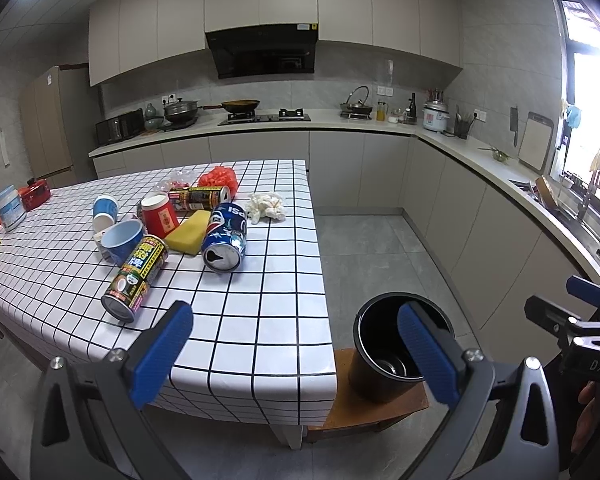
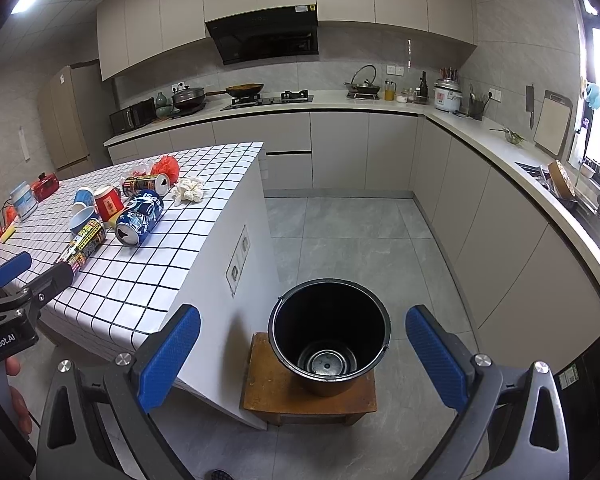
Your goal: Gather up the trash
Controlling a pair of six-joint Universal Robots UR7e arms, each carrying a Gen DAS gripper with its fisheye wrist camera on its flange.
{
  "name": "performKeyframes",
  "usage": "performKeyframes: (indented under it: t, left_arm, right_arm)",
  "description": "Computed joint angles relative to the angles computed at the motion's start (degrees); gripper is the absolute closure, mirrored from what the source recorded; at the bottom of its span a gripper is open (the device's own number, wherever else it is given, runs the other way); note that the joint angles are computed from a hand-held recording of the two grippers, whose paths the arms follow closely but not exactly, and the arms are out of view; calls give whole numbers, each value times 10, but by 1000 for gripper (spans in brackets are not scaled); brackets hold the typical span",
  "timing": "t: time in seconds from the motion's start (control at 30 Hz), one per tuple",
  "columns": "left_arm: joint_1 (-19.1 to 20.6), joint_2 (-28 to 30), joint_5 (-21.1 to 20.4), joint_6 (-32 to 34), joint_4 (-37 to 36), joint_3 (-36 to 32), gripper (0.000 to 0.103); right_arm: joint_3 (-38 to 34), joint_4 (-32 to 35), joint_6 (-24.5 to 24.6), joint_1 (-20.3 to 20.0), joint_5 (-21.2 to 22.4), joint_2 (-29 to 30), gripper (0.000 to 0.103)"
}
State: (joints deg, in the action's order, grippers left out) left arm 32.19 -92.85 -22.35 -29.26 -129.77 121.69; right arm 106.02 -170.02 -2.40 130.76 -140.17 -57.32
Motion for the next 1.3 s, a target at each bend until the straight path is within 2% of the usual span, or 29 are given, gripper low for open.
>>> performKeyframes:
  t: [1.3]
  left_arm:
    - [-1, 6, 4, -14, 8, -1, 0]
  right_arm:
    - [-2, -3, -11, -5, 8, -3, 0]
